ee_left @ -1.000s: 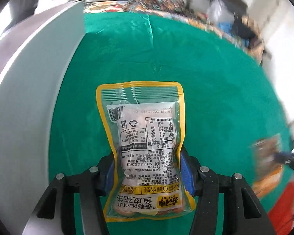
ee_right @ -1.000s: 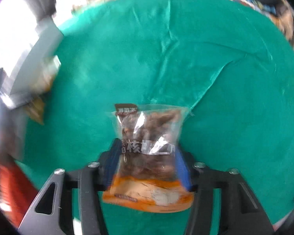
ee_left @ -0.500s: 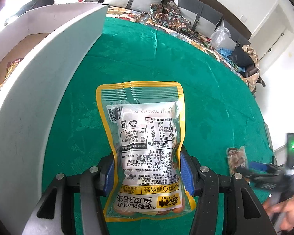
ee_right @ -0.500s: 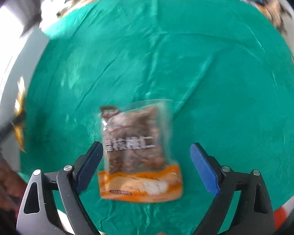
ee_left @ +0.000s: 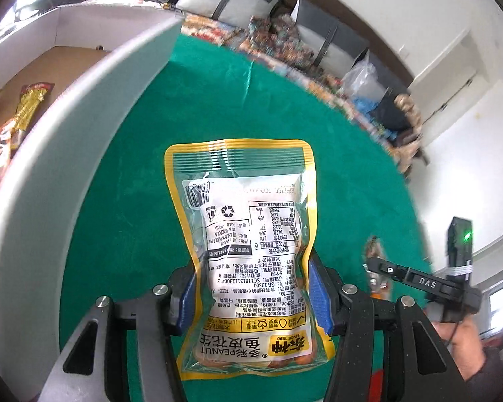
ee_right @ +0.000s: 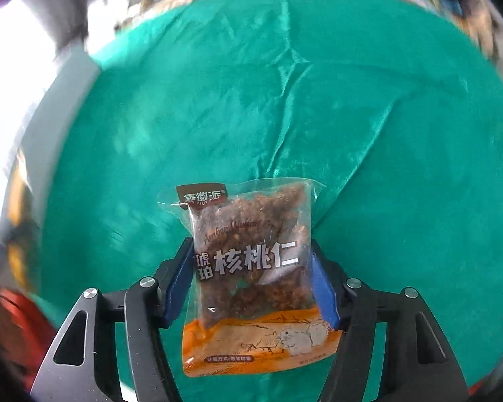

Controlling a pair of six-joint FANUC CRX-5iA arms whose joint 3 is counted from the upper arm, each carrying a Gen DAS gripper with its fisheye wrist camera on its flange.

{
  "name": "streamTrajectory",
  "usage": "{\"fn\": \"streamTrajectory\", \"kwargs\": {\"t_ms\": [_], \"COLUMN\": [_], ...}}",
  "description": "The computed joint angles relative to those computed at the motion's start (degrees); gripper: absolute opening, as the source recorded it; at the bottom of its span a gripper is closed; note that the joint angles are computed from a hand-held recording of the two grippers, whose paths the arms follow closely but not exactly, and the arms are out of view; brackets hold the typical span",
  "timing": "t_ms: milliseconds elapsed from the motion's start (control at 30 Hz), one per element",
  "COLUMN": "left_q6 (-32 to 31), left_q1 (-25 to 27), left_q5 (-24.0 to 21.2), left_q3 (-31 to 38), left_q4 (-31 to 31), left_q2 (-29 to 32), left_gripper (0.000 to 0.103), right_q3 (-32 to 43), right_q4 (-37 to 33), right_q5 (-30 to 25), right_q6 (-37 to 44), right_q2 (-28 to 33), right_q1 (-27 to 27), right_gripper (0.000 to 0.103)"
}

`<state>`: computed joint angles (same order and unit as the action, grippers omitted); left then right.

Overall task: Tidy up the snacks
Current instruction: 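Lower both bags into the white box and open both tools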

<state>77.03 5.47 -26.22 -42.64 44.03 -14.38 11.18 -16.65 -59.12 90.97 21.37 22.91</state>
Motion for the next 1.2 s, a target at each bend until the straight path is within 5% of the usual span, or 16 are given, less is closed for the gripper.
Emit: {"fn": "streamTrajectory", "kwargs": {"t_ms": [67, 133, 233, 433, 600, 733, 933, 1033, 1133, 1200], "left_q6": [-4.29, -4.09, -0.68, 10.59, 10.70, 15.09, 32.36, 36.34, 47.44, 48.72], "left_q1": [2.17, 5.78, 15.46, 31.54, 38.21, 37.15, 24.44, 23.73, 18.94, 17.70], "left_q5": [-1.12, -2.85, -8.09, -18.00, -21.01, -21.44, -24.77, -24.31, -29.56, -33.51], "left_q3": [-1.27, -0.63, 2.03, 9.51, 7.18, 6.16, 13.62, 14.93, 18.54, 20.37], "left_q4": [5.71, 4.40, -3.46, -30.77, -35.31, -40.93, -57.99, -59.25, -66.80, -67.15], "left_q2": [-3.78, -6.96, -11.90, -14.25, -15.22, -19.62, -21.32, -22.67, -21.50, -19.95], "left_gripper": [0.054, 0.054, 0.054, 0.058, 0.069, 0.083, 0.097, 0.103, 0.103, 0.103], "right_q3": [2.39, 6.36, 13.91, 30.47, 39.28, 34.64, 35.57, 29.62, 25.64, 23.44], "right_q4": [-5.73, -12.02, -19.50, -27.20, -22.42, -16.69, -16.54, -13.16, -7.91, -2.90], "right_q5": [-1.13, -3.57, -7.80, -13.46, -16.21, -14.19, -10.69, -5.15, -2.31, -1.12], "right_q6": [1.63, 4.23, 8.17, 10.85, 6.27, 8.45, 10.76, 12.64, 13.10, 12.01], "right_q2": [-0.73, -1.42, -0.87, 5.71, 14.58, 13.29, 12.04, 6.75, 3.72, 2.80], "right_q1": [-1.41, -1.58, 0.95, 12.63, 22.12, 24.92, 23.60, 25.44, 27.56, 29.31], "right_gripper": [0.066, 0.066, 0.066, 0.067, 0.089, 0.089, 0.089, 0.089, 0.089, 0.090]}}
